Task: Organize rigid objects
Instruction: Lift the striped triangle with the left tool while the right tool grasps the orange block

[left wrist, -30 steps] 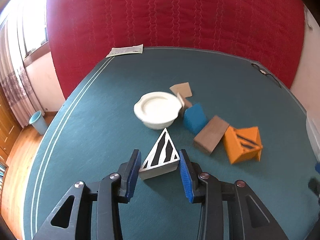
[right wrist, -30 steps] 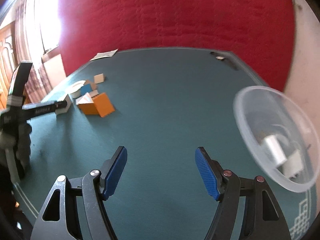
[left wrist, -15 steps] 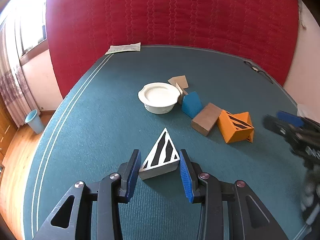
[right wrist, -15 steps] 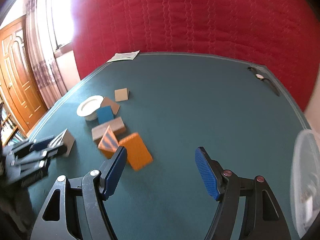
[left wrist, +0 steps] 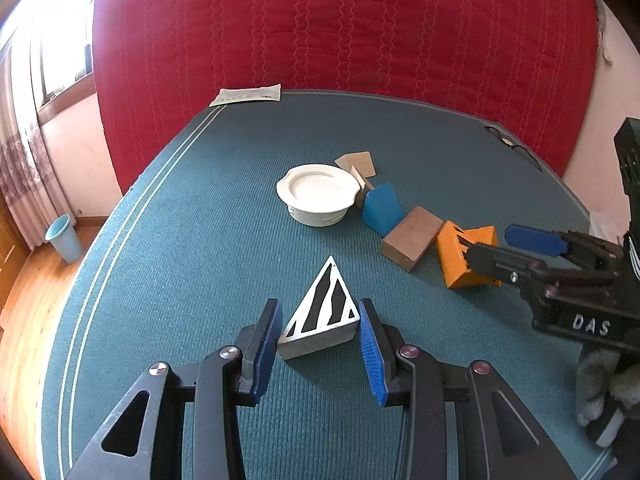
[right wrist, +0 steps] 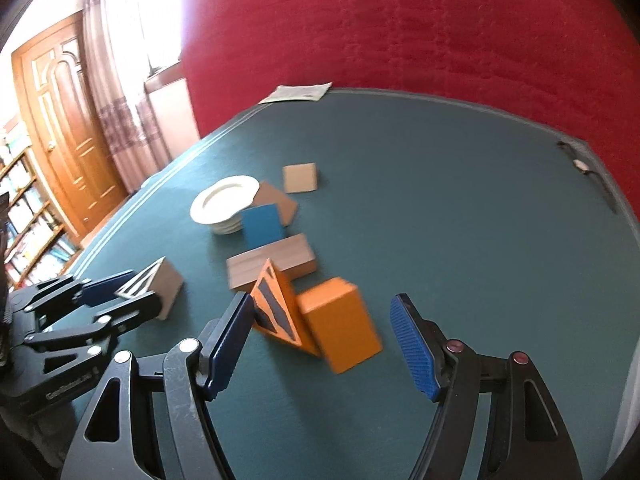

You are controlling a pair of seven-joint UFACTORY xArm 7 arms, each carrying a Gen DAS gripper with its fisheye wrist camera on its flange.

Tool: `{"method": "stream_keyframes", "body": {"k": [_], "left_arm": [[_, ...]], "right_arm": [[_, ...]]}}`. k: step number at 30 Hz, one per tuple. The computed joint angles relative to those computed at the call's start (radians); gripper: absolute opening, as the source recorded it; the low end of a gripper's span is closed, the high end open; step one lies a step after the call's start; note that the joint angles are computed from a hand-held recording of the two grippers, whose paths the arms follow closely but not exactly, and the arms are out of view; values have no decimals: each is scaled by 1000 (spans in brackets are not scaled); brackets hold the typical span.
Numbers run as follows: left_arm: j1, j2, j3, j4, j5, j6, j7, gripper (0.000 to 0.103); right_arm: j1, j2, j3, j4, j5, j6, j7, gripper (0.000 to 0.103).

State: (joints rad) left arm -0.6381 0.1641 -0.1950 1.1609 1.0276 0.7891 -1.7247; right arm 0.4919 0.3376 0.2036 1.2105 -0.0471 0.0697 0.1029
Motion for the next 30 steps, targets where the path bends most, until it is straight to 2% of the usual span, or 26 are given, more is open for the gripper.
{"method": "stream_keyframes", "body": {"k": [3, 7, 10, 12, 14, 16, 19, 25, 27, 30], "left_arm": [[-1, -3, 0, -4, 0, 2, -4, 40], [0, -8, -2, -10, 2, 3, -5, 40], [2, -7, -2, -9, 3, 1, -5, 40], [3, -8, -3, -10, 3, 1, -4, 40], [4, -8, -3, -10, 2, -1, -3, 40], [4, -8, -3, -10, 2, -1, -3, 40], [4, -9, -3, -11, 2, -2, -4, 40], [5, -10, -4, -11, 1, -3, -5, 40], [5, -9, -4, -11, 0, -4, -5, 40], [6, -7, -4, -9, -6, -3, -4, 41]], "right_arm": [[53, -11, -62, -17, -37, -18, 51, 72], [56, -11, -88, -17, -46, -29, 105, 72], [18, 0, -64, 1, -24, -27, 116, 72], [32, 11, -87, 19, -37, -15, 137, 72], [7, 29, -59, 42, -33, 7, 118, 72], [-44, 47, 7, 60, -3, 31, 61, 72], [-26, 57, 1, 70, -10, 59, 33, 72], [-5, 50, -12, 54, -10, 44, 24, 72], [-5, 48, -12, 51, -9, 41, 19, 70], [-6, 47, -12, 55, -4, 58, 17, 59]]}}
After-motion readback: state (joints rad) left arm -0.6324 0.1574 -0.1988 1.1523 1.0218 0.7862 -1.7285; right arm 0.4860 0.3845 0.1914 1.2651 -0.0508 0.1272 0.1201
